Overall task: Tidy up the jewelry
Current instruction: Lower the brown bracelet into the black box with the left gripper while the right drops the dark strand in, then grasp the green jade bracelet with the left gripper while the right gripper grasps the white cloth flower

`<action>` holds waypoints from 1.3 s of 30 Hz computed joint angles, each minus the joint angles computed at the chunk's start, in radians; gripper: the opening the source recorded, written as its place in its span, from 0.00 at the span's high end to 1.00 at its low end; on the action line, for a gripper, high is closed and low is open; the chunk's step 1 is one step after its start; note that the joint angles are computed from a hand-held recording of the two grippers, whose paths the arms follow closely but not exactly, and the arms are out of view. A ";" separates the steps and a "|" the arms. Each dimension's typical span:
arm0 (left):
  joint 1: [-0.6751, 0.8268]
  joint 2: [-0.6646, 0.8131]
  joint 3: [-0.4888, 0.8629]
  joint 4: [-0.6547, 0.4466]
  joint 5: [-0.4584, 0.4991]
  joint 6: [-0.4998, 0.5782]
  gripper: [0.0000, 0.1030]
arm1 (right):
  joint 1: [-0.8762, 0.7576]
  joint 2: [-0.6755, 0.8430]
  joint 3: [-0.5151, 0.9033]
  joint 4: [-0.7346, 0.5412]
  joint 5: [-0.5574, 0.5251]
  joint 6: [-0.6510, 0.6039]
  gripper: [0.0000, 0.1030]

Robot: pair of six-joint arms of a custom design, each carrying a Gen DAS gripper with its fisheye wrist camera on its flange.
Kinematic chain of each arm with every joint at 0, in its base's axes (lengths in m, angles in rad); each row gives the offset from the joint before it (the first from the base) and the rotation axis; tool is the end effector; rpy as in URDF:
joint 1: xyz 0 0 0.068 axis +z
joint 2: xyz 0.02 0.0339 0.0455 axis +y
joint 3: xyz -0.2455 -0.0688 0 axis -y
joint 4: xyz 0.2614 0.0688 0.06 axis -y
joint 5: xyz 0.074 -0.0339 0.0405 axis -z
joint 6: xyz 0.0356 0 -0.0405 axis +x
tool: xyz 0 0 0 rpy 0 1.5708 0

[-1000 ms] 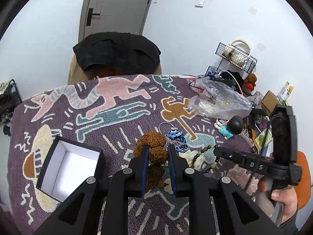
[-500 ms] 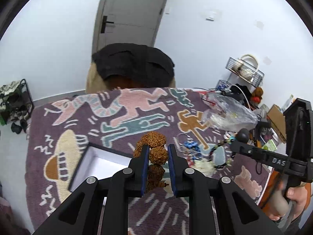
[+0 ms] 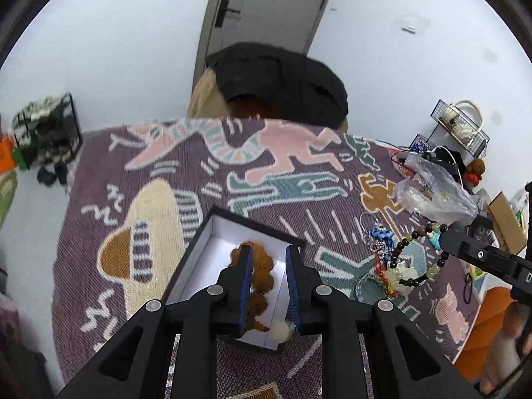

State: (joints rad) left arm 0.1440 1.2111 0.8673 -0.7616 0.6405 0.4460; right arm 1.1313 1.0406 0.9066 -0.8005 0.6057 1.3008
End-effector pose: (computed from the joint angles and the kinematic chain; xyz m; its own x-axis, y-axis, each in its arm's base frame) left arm 0.2464 0.0142 0.2200 -0.7330 0.2432 -0.6352 0.5171 0.8059 -0.2882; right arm 0.1138 0.1943 0.2668 -0.6696 0.4380 -0.5998 0.1698 0.8765 0.4506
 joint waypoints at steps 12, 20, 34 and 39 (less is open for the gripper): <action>0.173 -0.013 0.005 0.020 0.052 0.078 0.36 | -0.082 0.199 0.089 0.208 -0.137 -0.141 0.91; 0.261 0.055 0.028 0.028 0.069 0.120 0.36 | -0.131 0.373 0.196 0.288 -0.245 -0.200 0.85; 0.154 -0.082 -0.057 0.042 0.050 0.058 0.24 | -0.030 0.093 -0.005 0.096 -0.071 -0.015 0.35; 0.071 -0.172 -0.100 0.020 0.034 0.037 0.23 | 0.053 -0.060 -0.070 -0.066 0.021 0.113 0.35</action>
